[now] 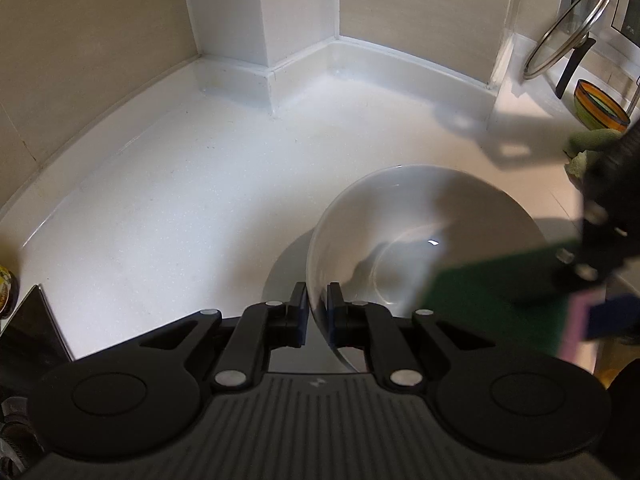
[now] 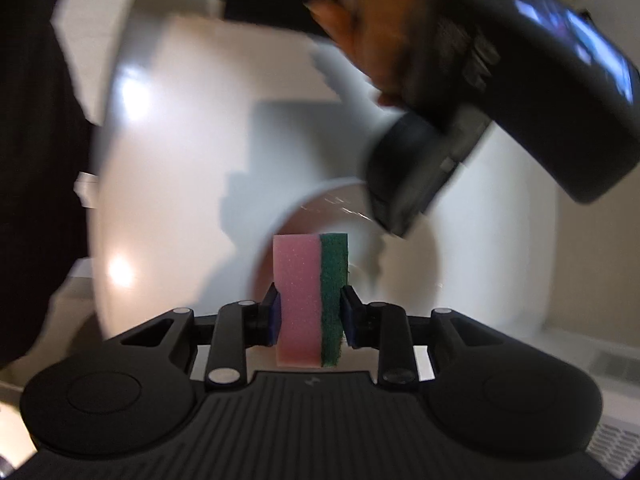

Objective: Clean bowl
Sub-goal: 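Lower the pink-green sponge into the bowl with the right gripper while the left gripper tilts the bowl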

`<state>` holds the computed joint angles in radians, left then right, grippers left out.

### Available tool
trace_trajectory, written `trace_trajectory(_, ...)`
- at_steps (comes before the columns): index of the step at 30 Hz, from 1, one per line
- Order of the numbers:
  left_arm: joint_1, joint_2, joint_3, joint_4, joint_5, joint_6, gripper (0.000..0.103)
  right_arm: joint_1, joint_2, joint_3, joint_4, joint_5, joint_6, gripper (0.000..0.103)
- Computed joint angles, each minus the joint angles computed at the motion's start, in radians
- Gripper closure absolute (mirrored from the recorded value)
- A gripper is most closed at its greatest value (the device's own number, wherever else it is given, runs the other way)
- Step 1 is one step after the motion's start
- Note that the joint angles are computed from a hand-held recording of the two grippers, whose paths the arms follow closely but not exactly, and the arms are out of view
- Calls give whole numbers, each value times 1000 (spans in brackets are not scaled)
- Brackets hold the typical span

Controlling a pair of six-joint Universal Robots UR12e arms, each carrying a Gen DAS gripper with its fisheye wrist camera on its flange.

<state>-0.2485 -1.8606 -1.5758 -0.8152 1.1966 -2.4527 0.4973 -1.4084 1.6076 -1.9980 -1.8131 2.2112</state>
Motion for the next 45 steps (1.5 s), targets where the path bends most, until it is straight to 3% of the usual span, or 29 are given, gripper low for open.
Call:
trace_trajectory(6, 2, 1, -2, 2, -2, 6, 95, -2, 5, -14, 54, -82, -3, 78)
trace_trajectory(10, 3, 3, -4, 3, 0, 9, 96, 8, 25, 3, -56, -207, 26, 78)
trace_trajectory(16, 1, 0, 0, -1, 8, 11, 95, 16, 21, 36, -161, -132, 21, 78)
trace_trajectory(22, -2, -1, -2, 12, 20, -4, 95, 2, -27, 27, -53, 12, 16, 78)
trace_trajectory(24, -7, -2, 0, 19, 31, -9, 95, -3, -30, 22, -40, 30, 68, 78)
trace_trajectory(26, -10, -5, 5, 19, 38, -5, 95, -4, -22, 15, -30, 33, 127, 78)
trace_trajectory(28, -12, -10, 12, 14, 35, 15, 94, 8, -37, 29, -42, 1, 115, 77)
trace_trajectory(29, -11, -13, 14, 11, 29, 30, 94, 15, -45, 47, -63, -16, 96, 77)
trace_trajectory(31, -10, -19, 23, 0, 17, 48, 94, 45, -55, 88, -124, -105, -53, 77)
trace_trajectory(33, -7, -19, 27, -18, 14, 32, 94, 44, -56, 97, -149, -138, -131, 77)
trace_trajectory(37, -13, 10, 3, -25, 78, -62, 89, 34, -69, 125, -196, -132, -111, 77)
trace_trajectory(42, -11, 53, -61, 11, 107, -226, 83, 37, -70, 144, -235, -158, -79, 77)
trace_trajectory(45, -8, 42, -62, 31, 89, -245, 91, 35, -53, 128, -231, -146, -67, 77)
